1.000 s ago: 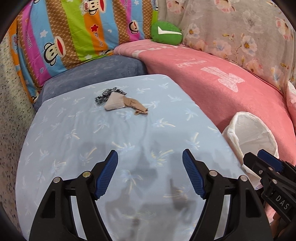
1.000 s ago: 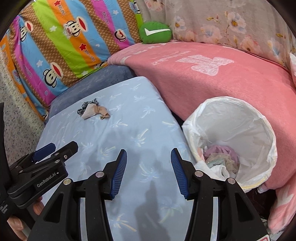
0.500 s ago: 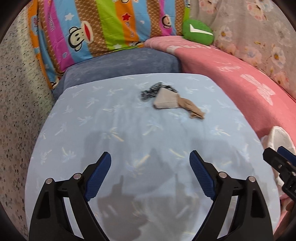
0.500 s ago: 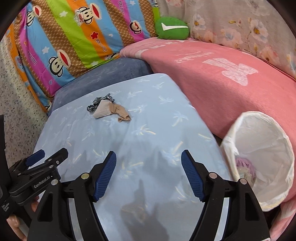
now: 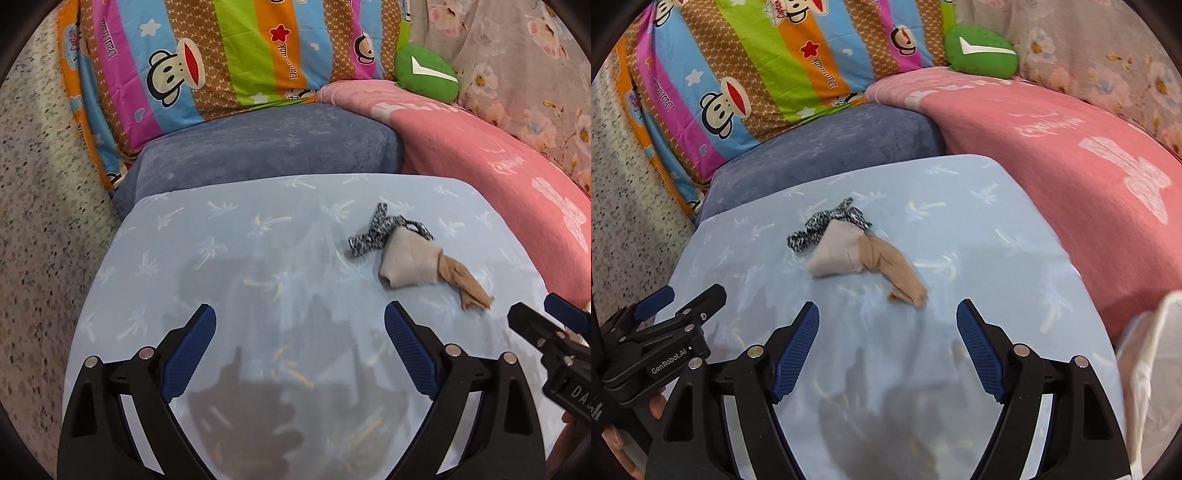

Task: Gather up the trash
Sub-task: 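Move both tools back over the leopard-print tie and beige sock, then grasp the leopard-print tie with the left tool while the right tool grasps the beige sock, then carry the tie in the left tool and sock in the right tool to the wastebasket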

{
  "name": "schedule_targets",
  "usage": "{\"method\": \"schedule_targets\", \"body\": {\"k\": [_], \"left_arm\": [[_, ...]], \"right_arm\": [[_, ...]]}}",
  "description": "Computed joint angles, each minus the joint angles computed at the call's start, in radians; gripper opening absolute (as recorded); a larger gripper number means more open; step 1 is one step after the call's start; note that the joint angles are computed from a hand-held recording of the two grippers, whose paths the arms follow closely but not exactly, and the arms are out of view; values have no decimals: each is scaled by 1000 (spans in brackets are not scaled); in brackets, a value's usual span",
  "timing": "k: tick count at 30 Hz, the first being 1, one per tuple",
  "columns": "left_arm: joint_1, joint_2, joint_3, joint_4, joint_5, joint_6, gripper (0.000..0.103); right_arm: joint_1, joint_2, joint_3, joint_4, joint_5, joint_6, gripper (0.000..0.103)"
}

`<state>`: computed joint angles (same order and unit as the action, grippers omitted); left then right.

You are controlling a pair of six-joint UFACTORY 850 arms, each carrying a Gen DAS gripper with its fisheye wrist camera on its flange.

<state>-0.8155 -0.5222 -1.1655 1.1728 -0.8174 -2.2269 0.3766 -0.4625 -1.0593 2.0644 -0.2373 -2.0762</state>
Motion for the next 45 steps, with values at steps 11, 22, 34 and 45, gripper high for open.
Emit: {"method": "schedule_targets", "body": {"k": [11, 22, 34, 45], "left_arm": [[123, -74, -61, 148, 184, -83, 88], [188, -131, -108, 226, 379, -133, 46], [135, -92, -106, 214, 354, -111, 15], [19, -40, -173, 127, 194, 46, 15]], "right_arm": [[20, -214, -249, -318, -25, 324, 74], [20, -305, -336, -542, -61, 512, 29], [-2, -196, -209, -312, -62, 273, 5], [-85, 50, -17, -102, -123, 56, 5]]}}
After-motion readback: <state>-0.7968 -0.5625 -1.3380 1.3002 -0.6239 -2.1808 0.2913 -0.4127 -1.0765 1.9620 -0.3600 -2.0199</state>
